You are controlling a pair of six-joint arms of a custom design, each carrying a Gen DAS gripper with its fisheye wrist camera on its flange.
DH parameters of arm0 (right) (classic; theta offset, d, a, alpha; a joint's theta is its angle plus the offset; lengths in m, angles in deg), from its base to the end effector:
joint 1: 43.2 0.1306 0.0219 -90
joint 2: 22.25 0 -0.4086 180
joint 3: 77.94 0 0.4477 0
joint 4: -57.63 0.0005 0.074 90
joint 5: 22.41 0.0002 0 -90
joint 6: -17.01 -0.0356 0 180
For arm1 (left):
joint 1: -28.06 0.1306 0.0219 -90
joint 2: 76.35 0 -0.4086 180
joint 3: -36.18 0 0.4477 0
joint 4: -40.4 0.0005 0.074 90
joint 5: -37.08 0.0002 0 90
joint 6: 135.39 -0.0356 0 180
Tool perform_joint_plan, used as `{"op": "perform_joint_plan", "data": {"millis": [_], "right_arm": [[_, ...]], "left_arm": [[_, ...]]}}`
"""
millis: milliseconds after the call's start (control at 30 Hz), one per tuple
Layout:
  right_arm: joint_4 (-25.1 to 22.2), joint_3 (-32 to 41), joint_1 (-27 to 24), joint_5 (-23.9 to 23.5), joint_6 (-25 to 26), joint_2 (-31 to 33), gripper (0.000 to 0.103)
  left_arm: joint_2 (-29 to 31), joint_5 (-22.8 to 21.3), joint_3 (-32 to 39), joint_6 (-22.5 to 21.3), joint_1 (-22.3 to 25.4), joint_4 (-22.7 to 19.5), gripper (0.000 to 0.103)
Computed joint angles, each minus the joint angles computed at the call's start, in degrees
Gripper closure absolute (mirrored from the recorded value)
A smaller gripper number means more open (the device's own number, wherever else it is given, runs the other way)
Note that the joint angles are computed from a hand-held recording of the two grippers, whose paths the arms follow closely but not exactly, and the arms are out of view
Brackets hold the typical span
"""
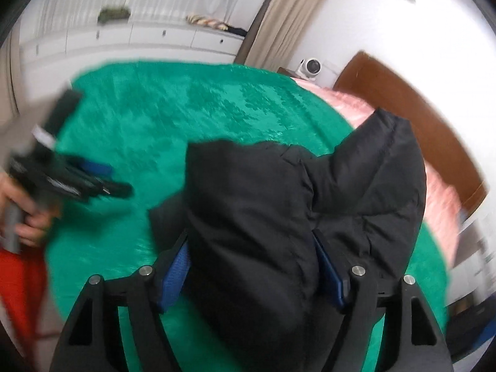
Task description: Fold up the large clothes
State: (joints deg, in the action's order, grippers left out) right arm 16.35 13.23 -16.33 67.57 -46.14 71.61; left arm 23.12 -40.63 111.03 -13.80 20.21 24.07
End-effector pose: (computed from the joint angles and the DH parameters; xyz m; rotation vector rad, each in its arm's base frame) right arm 0.5135 0.2596 0.4410 -1.0566 2.0859 0.0006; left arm 0.5716 -0.0870 0.2757 -0.3683 2.3104 -0.5966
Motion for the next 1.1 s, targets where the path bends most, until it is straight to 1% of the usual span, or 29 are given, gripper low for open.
{"op": "perform_joint_plan", "data": {"millis": [33,67,133,167,200,233,267,300,333,367,400,433,500,533,567,600,667,733,833,1000,1100], "right_arm": [[-2.42,1.18,-1.14,-3.98,-2.26,-0.65,0.030],[-3.77,1.94,-1.71,-7.16,-4.58,-1.20,0.030],[-4.44,3.19,-3.89,-14.62,-9.58,-2.32,0.025],[-3.15,3.46,-5.49,-18.60,-13.47,-3.05,0.020],[-1.13,3.53,-6.80,-20.92,-17.20,-3.44,0.018],[1.51,3.46,-8.18,-22.70,-21.53,-3.70,0.018],[5.10,3.58,-9.83,-23.80,-27.30,-3.51,0.017],[8.88,3.70,-11.30,-23.04,-33.18,-3.01,0.016],[12.42,4.50,-12.59,-19.76,-39.75,-1.59,0.015],[13.17,5.73,-13.17,-17.14,-43.14,-0.18,0.014],[12.62,8.31,-13.70,-13.57,-47.02,2.70,0.014],[10.02,11.89,-13.84,-11.04,-49.58,6.39,0.014],[3.87,17.99,-13.20,-9.07,-50.50,12.44,0.015],[0.32,21.59,-11.94,-8.94,-48.85,16.33,0.015],[-1.71,23.28,-10.97,-8.19,-46.98,18.34,0.015],[-2.39,23.86,-9.70,-6.73,-45.24,19.69,0.014],[-0.63,23.71,-6.76,-3.20,-40.21,21.41,0.011],[0.47,23.32,-5.06,-0.38,-37.13,21.90,0.009],[2.13,22.12,-3.78,3.57,-33.78,22.51,0.006],[3.74,20.54,-4.88,2.54,-33.48,22.92,0.005],[4.94,19.99,-4.87,3.14,-32.61,23.01,0.004]], "left_arm": [[-0.17,0.26,-0.48,-0.06,0.22,0.52,0.003],[-0.15,0.46,-0.51,0.06,0.37,0.56,0.003],[-0.10,1.10,-0.65,0.75,0.84,0.98,0.003],[-0.10,1.40,-0.79,1.19,1.03,1.40,0.003],[-0.03,1.62,-0.82,1.53,1.18,1.72,0.003],[0.17,1.66,-0.72,1.59,1.26,1.84,0.003],[0.30,1.51,-0.56,1.50,1.20,1.66,0.003],[0.32,1.38,-0.59,1.31,1.16,1.54,0.003],[0.36,1.11,-0.51,0.99,1.03,1.24,0.003],[0.57,0.80,-0.30,0.55,0.93,0.95,0.003],[0.72,0.30,-0.07,0.00,0.76,0.49,0.003],[0.87,-0.11,0.07,-0.44,0.63,0.27,0.003],[0.87,-0.50,-0.02,-0.92,0.52,0.23,0.003],[0.83,-0.43,-0.17,-0.91,0.57,0.37,0.003],[0.78,-0.24,-0.29,-0.80,0.66,0.50,0.003],[0.77,-0.04,-0.43,-0.74,0.76,0.68,0.003],[0.80,0.19,-0.41,-0.65,0.88,0.69,0.003],[0.95,0.25,-0.23,-0.84,0.94,0.43,0.003],[1.18,0.02,0.15,-1.45,0.88,-0.14,0.003],[1.75,-0.08,0.87,-2.64,0.85,-1.16,0.003],[2.09,-0.46,1.28,-3.12,0.70,-1.53,0.002]]}}
